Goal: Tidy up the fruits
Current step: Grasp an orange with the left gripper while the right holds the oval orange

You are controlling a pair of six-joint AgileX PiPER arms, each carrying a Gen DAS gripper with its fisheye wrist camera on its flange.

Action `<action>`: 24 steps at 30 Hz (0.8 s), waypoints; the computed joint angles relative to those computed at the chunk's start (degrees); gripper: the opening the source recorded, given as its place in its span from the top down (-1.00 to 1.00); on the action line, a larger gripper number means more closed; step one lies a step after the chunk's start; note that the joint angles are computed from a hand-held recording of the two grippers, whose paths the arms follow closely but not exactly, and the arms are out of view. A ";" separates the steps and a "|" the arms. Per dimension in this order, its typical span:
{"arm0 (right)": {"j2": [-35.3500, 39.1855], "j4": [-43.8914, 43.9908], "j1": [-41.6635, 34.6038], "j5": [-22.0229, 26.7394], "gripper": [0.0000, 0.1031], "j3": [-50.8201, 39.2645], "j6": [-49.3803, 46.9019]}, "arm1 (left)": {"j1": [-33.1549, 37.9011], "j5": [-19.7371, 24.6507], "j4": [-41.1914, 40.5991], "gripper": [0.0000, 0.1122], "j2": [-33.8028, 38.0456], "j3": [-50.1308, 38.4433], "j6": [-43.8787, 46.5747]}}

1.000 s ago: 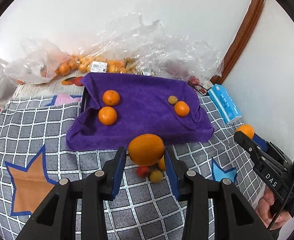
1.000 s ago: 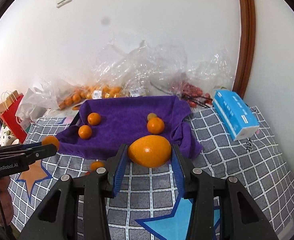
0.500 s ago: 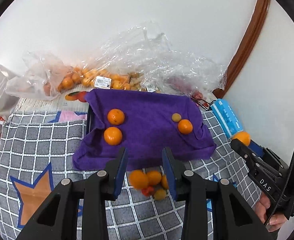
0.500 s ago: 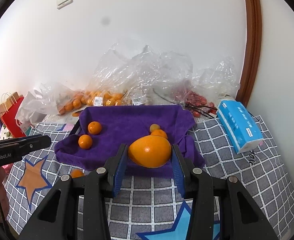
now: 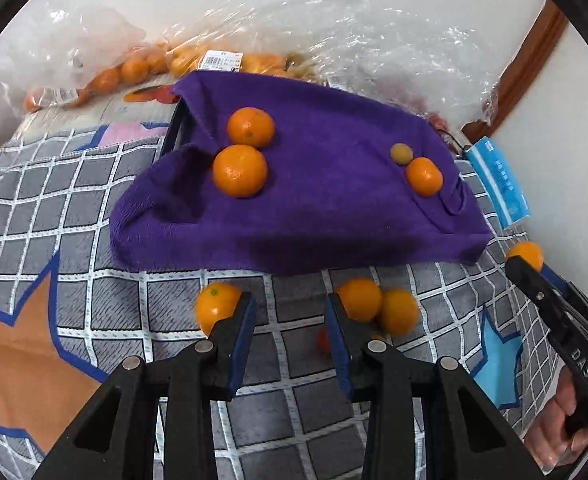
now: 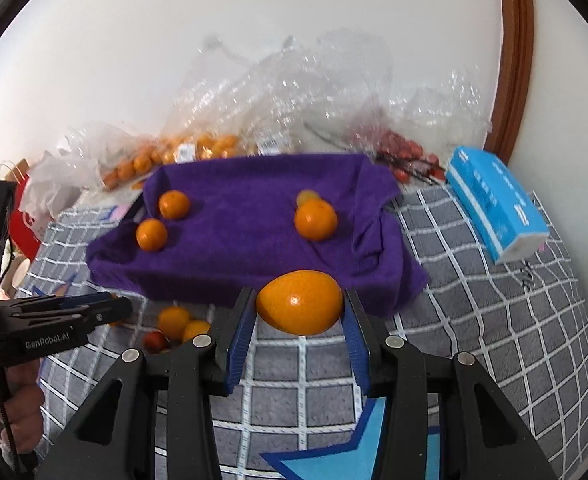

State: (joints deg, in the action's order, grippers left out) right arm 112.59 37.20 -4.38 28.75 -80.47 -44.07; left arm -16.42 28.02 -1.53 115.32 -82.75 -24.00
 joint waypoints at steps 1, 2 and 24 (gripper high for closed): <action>0.71 -0.30 -0.17 0.27 0.17 -0.39 0.58 | 0.10 -1.31 0.01 0.40 -0.39 1.07 0.40; 1.39 -0.77 -0.22 0.43 0.17 -0.74 1.30 | -0.14 -1.46 1.59 0.40 -0.54 1.28 -0.54; 5.13 -5.81 3.05 -0.33 0.17 -2.43 6.23 | 1.86 -1.29 19.97 0.21 -2.14 5.29 -17.08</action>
